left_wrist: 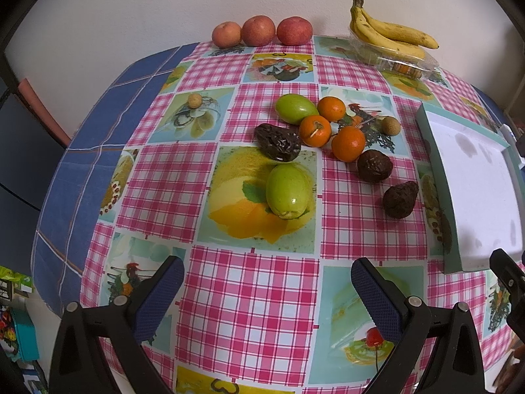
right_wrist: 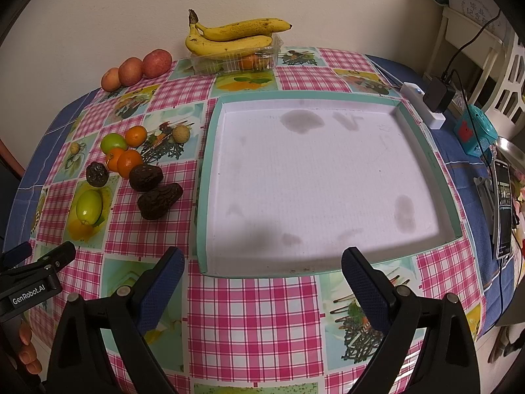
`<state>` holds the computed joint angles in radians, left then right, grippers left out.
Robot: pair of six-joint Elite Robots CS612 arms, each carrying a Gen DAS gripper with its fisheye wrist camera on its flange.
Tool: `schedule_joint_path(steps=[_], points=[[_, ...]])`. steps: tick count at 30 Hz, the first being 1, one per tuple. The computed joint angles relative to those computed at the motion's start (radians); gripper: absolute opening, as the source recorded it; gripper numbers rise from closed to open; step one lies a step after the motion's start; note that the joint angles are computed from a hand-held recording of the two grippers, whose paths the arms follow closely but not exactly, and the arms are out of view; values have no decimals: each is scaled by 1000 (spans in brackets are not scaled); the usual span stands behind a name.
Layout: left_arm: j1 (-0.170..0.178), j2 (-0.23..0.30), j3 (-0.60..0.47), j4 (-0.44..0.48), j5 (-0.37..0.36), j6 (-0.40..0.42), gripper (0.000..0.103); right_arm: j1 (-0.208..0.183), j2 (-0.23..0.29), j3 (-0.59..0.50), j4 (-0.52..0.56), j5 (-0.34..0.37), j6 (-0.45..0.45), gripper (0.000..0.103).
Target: Organize fruits
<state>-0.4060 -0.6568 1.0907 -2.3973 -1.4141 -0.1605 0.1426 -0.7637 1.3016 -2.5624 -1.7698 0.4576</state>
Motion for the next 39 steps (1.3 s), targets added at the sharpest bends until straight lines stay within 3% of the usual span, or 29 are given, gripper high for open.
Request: schedule_joint_path(steps=[7, 15, 24, 28, 34, 39], points=[[4, 18, -35, 19, 0, -31, 103, -1, 1, -2, 1, 5, -7, 97], [11, 45, -99, 45, 41, -97, 103, -5, 17, -41, 2, 65, -1, 97], [17, 89, -183, 26, 42, -156, 103, -5, 58, -148, 44, 83, -21, 97], [18, 110, -211, 8, 85, -195, 103, -4, 84, -190, 61, 90, -21, 97], [26, 131, -246, -12, 92, -211, 103, -16, 115, -233, 71, 128, -9, 97], [34, 141, -265, 20, 64, -221, 103, -21, 136, -268, 54, 147, -25, 96]])
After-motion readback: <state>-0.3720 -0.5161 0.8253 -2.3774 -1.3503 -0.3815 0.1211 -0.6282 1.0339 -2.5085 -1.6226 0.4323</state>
